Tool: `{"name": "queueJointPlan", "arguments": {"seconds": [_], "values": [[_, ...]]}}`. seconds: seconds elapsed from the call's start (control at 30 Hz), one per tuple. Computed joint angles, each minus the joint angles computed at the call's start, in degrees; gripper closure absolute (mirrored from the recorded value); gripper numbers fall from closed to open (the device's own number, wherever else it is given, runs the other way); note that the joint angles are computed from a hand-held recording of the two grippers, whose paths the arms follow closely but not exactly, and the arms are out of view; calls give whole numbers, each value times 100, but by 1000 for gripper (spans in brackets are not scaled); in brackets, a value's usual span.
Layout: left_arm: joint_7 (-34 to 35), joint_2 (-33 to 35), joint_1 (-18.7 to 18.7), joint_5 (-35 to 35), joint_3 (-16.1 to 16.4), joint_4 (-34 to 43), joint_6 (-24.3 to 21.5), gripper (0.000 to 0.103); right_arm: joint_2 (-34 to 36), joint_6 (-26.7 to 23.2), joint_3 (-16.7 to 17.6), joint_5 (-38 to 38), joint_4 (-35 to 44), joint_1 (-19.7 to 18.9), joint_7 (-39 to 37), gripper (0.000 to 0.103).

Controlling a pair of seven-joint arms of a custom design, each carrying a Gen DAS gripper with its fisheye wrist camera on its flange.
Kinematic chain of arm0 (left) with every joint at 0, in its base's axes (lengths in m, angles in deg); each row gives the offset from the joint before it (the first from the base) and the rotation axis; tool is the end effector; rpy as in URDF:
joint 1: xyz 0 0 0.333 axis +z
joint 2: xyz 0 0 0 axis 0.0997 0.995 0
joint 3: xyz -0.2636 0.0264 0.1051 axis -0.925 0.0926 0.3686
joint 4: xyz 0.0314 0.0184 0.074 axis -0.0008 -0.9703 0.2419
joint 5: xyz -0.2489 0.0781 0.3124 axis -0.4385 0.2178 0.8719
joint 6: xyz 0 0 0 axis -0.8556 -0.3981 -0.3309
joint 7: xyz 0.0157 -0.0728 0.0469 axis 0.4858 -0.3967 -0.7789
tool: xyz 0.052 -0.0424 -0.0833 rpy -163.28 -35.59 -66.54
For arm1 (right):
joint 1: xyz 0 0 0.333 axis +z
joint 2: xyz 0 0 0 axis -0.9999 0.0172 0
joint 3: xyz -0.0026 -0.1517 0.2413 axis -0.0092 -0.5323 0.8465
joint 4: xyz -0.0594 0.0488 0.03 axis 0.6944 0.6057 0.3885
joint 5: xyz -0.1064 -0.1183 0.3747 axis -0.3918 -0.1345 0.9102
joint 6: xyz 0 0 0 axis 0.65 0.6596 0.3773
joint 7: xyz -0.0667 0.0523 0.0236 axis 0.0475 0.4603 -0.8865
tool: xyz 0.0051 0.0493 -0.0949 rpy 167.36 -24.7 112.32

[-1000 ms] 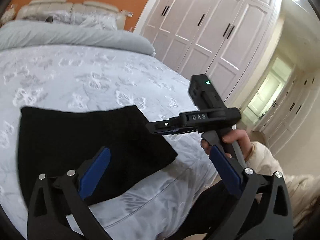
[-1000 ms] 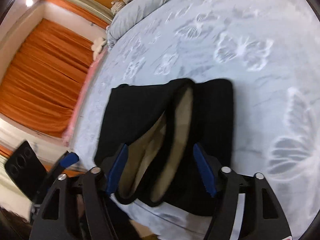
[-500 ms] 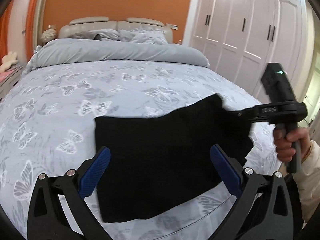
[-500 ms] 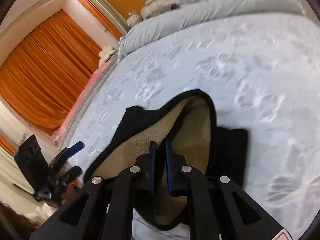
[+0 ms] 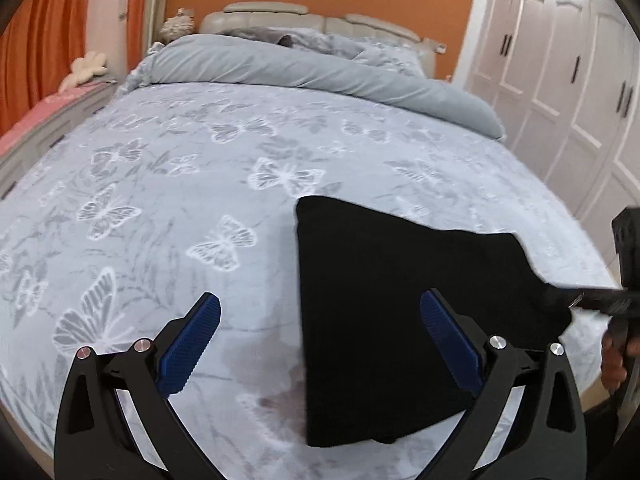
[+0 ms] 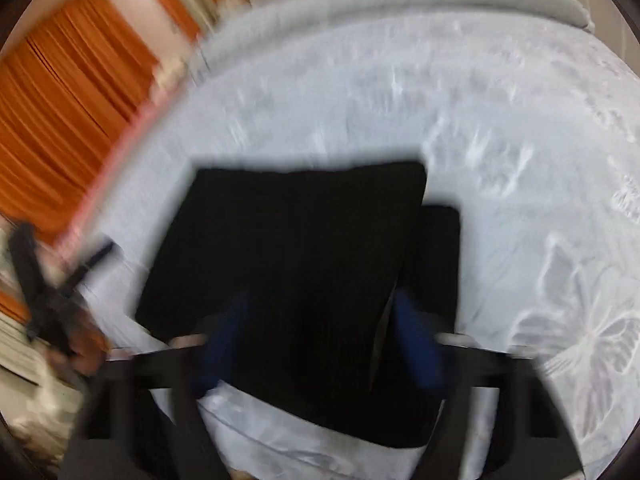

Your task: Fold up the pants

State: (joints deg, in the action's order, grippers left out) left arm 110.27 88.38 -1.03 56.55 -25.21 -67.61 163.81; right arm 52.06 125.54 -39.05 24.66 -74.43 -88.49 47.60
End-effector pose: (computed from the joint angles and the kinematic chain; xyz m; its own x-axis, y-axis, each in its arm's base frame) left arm 0.6517 -0.1654 0.3739 -0.2318 -0.9627 0.1397 -0.6924 0.0625 -0.7188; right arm 0.6638 0.0767 0.3432 0.0409 -0.9403 -0.3379 -0.8966 0.1147 -0.4277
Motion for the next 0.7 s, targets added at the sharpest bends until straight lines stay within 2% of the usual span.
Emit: {"name": "queueJointPlan", "arguments": {"seconds": [0.03, 0.07, 0.1, 0.13, 0.2, 0.23, 0.27, 0.3, 0.33, 0.37, 0.4, 0.43, 0.47, 0.53, 0.57, 0.63, 0.7], "values": [[-338, -6, -374, 306, 425, -8, -3, 5, 40, 26, -138, -324, -11, 161, 280, 76], [-557, -20, -590, 538, 671, -32, -12, 5, -100, 153, -130, -403, -162, 171, 264, 77], [-765, -16, -791, 799, 905, -25, -57, 5, -320, 302, -70, -293, -362, 140, 46, 78], [-901, -7, -863, 961, 997, -12, -91, 5, -675, 483, 188, 218, -664, -91, -487, 78], [-930, -18, -752, 1070, 887, -38, -141, 5, -958, 614, 287, 1013, -925, -225, -1123, 77], [-982, -14, -743, 1135, 885, -42, -182, 5, -988, 568, 183, 953, -1017, -193, -964, 76], [-1002, 9, -707, 1180, 856, -19, -258, 5, -858, 394, -121, 491, -978, 14, -528, 76], [-1068, 41, -721, 1265, 883, 30, -385, 5, -653, 281, -352, -130, -879, 221, 41, 70], [-1127, 63, -714, 1331, 885, 68, -487, 5, -501, 160, -394, -349, -788, 226, 261, 68], [-1167, 66, -688, 1370, 854, 79, -569, 5, -549, 326, -235, -166, -866, 83, 212, 65], [-1211, 50, -669, 1421, 841, 66, -626, 5, -635, 371, -275, -123, -925, 127, 175, 54], [-1294, 20, -687, 1508, 867, 29, -639, 5, -744, 539, -264, -273, -1049, 132, 243, 34], [-1407, 1, -734, 1636, 927, 5, -644, 5, -905, 1027, -428, -624, -1320, 337, 570, 26], [-1573, -32, -767, 1820, 966, -36, -646, 5, -1167, 1622, -766, -1641, -1800, 640, 1563, 23], [-1585, -46, -736, 1860, 932, -50, -656, 5, -1236, 1680, -792, -1874, -1911, 637, 1772, 23], [-1680, -71, -740, 1986, 938, -88, -684, 5, -1275, 1597, -606, -1600, -1964, 422, 1577, 23], [-1737, -74, -716, 2055, 907, -86, -777, 5, -1109, 1464, -554, -1605, -1796, 408, 1699, 23]]}}
